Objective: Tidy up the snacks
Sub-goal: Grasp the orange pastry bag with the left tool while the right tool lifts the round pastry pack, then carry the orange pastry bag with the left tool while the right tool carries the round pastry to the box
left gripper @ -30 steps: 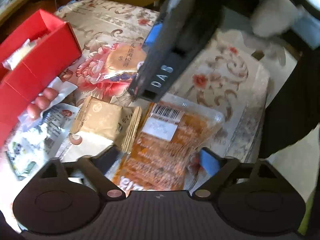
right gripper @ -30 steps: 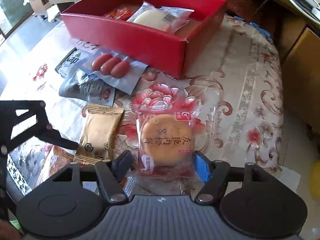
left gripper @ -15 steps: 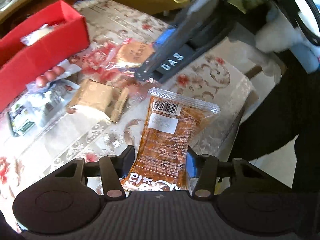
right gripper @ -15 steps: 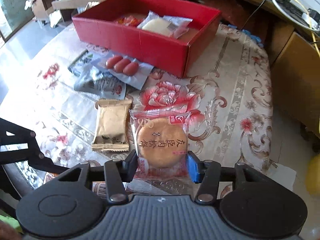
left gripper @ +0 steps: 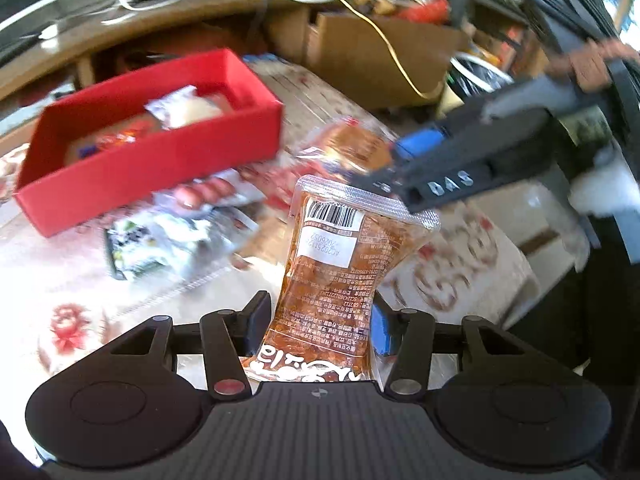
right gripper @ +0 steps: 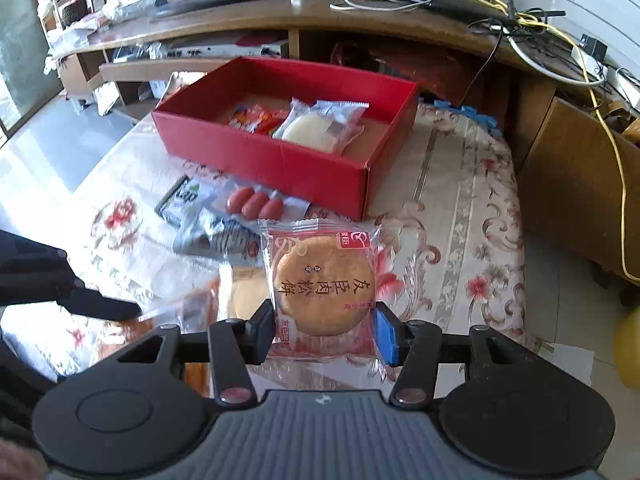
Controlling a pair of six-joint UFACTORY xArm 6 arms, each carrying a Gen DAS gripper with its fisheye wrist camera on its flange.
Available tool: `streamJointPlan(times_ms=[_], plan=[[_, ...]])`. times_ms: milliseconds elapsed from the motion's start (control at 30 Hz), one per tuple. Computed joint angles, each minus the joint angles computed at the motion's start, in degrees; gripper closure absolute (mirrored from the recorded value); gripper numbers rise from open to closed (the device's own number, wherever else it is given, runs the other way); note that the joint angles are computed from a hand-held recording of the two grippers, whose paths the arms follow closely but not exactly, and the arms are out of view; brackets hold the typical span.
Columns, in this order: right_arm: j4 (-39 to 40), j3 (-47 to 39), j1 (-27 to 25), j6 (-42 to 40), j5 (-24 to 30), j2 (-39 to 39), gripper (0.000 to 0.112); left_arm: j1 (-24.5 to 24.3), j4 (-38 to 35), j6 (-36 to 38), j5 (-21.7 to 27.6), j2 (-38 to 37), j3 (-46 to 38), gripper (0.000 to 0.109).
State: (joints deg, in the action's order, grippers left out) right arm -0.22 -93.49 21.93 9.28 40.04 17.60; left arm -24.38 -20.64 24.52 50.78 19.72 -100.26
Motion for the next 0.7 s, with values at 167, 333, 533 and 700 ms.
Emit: streamJointPlan(times_ms=[167, 333, 533, 700], plan=[[-0.31, -1.79, 0.0, 1.55, -1.35, 0.84, 0.071, 1.12, 0.7, -3.6, -2.38, 1.7, -2.68, 0.051], [-0.94, -4.38, -0.05, 3.54, -2.69, 2.22, 0.071, 1.71, 0.82, -6.4, -5.16, 3.36, -5.57, 0.051], [-0.51, -8.12, -0.07, 4.32, -3.46, 4.25, 0.071, 2.23, 2.25, -9.85, -7.86, 6.21, -9.78, 0.051], [-1.23, -10.5, 0.05, 5.21, -3.49, 5.68, 0.071, 2.62, 4.36, -12.81, -9.33, 8.25, -12.61, 0.051]])
